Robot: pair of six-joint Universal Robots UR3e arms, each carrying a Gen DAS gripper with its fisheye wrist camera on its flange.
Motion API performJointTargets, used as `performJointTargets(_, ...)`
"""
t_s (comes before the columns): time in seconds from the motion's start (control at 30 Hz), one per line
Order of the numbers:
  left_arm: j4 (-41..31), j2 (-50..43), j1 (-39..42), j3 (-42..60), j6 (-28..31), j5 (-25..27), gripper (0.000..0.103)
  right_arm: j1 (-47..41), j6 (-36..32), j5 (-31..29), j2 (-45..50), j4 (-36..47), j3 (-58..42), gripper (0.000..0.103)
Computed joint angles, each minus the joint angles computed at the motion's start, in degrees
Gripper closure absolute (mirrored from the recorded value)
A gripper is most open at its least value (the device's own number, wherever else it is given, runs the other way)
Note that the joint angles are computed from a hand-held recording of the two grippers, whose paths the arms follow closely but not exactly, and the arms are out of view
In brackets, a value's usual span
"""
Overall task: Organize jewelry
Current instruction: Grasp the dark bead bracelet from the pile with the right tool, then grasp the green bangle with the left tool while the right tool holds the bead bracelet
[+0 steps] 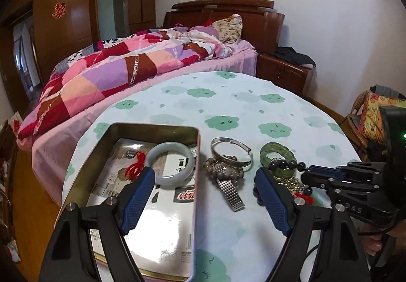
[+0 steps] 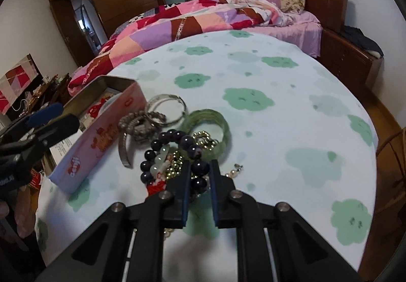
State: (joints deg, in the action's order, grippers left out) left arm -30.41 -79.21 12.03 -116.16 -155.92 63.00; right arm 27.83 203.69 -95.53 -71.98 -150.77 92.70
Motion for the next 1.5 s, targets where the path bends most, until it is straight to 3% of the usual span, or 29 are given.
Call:
performJointTargets(0.1,0.36,-1.17,-1.97,1.11,0.15,0.96,0.032,-0.17,-0.07,0.07,-2.53,-0.04,2.15,0.087)
performJointTargets(0.2,-0.65,-2.73,-3.72,2.51,-0.04,1.23,0.04,-2.59,1.35,4.29,-4.98,-5.68,6.27,0.087)
performJointTargets(0.33,-0.58,-3.93,-5.22,2.8,-0.57,2.27,0.041,-3.41,1.91,7.19,-5.4,-10.59,7.24,0.087)
performJointTargets(0.47,0.39,-4.98,-6.99,2.67,1.26,3.44,0.041,-2.52,2.94,5.47,-5.08,-13.76,6.8,0.087)
performJointTargets(0.5,0.37,-5.89,-7.84,3.25,1.75,3.9,0.045,-2.54,3.28,4.81,-4.85,-14.06,6.48,0.087)
performJointTargets(0.53,0.22,-7.13,-8.9,4.18,2.03,4.62,0.056,-2.71,3.64,4.44,-4.53,-14.08,6.04,0.087)
performJointTargets(0.6,-1.1,-9.93,-11.06,6.82,2.43,6.45,0.062,-3.58,4.15,4.75,-4.32,-14.03,5.86,0.087)
performJointTargets(0.87,-0.45,-20.02,-19.15,14.34,3.42,16.9,0.062,-4.35,4.8,5.86,-3.12,-14.79,6.51,0.087)
performJointTargets(0.9,-0.72,-20.53,-19.35,14.87,2.96,17.42,0.073,-4.43,4.84,5.96,-3.1,-14.91,6.6,0.087)
performJointTargets(0.93,-2.28,-20.97,-19.35,15.88,2.63,17.47,0.102,-4.54,4.84,6.0,-3.45,-15.14,7.1,0.087)
performJointTargets(1.1,-4.88,-18.38,-17.27,13.65,2.27,14.1,0.103,-5.22,5.4,6.02,-4.3,-16.36,8.83,0.087)
performJointTargets(1.3,-7.76,-6.09,-9.39,6.33,3.67,2.97,0.103,-5.53,5.41,6.35,-4.89,-16.53,9.47,0.087)
performJointTargets(1.47,-3.47,-7.47,-9.53,7.94,1.15,4.08,0.102,-5.42,5.11,6.53,-4.69,-16.46,9.41,0.087)
performJointTargets(1.5,-4.55,-9.54,-10.4,10.24,0.8,5.0,0.095,-5.3,5.18,6.42,-4.61,-16.36,9.29,0.087)
